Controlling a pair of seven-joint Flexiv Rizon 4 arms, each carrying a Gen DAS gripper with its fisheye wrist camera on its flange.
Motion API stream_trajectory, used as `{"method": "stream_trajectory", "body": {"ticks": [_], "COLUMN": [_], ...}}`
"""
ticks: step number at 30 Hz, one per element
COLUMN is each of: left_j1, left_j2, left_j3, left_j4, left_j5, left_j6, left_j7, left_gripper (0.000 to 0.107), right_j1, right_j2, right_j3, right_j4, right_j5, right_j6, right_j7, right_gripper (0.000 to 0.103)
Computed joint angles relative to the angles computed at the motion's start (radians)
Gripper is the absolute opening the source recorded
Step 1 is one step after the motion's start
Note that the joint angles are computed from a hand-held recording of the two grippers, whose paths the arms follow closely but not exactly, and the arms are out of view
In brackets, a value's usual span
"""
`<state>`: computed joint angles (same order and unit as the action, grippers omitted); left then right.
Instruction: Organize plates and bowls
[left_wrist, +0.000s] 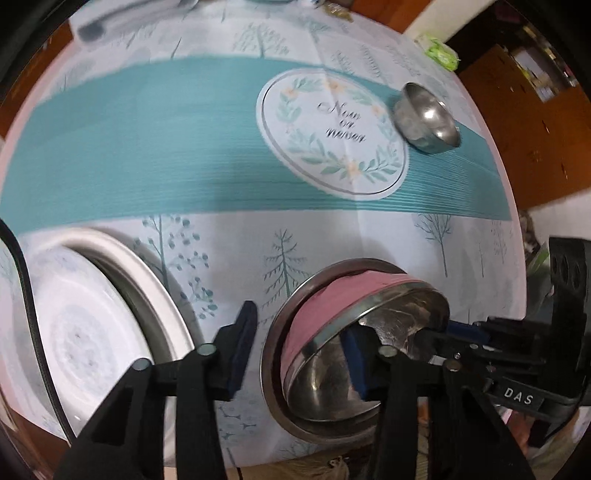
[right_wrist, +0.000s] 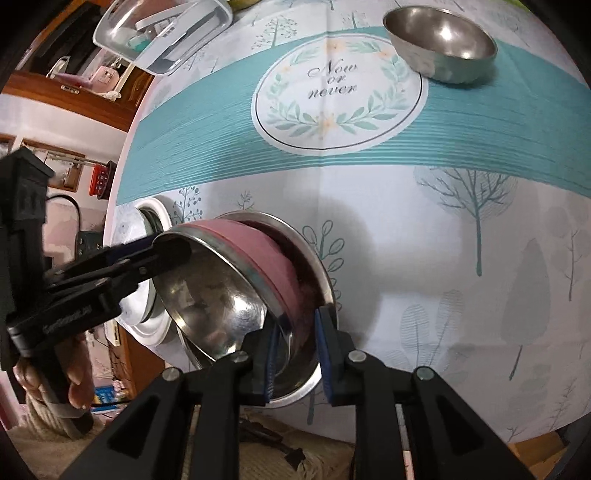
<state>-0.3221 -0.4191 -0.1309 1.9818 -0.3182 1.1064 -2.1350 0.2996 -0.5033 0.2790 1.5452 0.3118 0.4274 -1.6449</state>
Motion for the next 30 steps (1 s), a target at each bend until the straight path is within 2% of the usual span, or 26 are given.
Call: {"method": "stream_trajectory", "body": {"ticks": [4, 7, 9, 13, 15, 18, 30], "left_j1": [0.032, 0.027, 0.011, -0.046, -0.057, -0.060, -0.066], "left_j2": [-0.021, -0.035, -0.044, -0.059, -0.057, -0.044, -0.004], "left_j3": [-0.043, -0.038, -0.016, 0.057, 0.071, 0.074, 0.070], "left_j4": [0.025, 0.011, -0.015, -0.104, -0.127, -0.130, -0.121], "left_j5": [-0.086, -0.086, -0.050, 0.104, 0.154, 0.189, 0.244], "left_j6": [0.031, 0.015, -0.016, -0.127, -0.160, -0.159, -0.155], "left_j7": [0.031, 0.034, 0.022, -0.036, -0.054, -0.069, -0.099], "left_gripper": [0.038, 0.038, 0.038, 0.039, 0.045, 0.058, 0.062], "right_j1": [-0.013, -0.018, -0.011, 0.017, 0.035, 0.031, 0.030], "right_j2": [-0.016, -0.020, -0.015, 0.007, 0.018, 0.014, 0.016], "right_j3": [0.002, 0.001, -0.001, -0.009, -0.015, -0.009, -0.005], "right_j4": [-0.025, -0.034, -0.029, 0.002, 0.024, 0.019, 0.029], "right_j5": [0.035, 0.046, 0.035, -0.022, -0.066, -0.067, -0.076], "right_j6": [-0.040, -0.056, -0.050, 0.000, 0.039, 0.037, 0.046], "right_j7": [0.026, 0.038, 0.039, 0.032, 0.029, 0.023, 0.014], "right_gripper": [0.020, 0.019, 0.020, 0.020, 0.020, 0.020, 0.020]}}
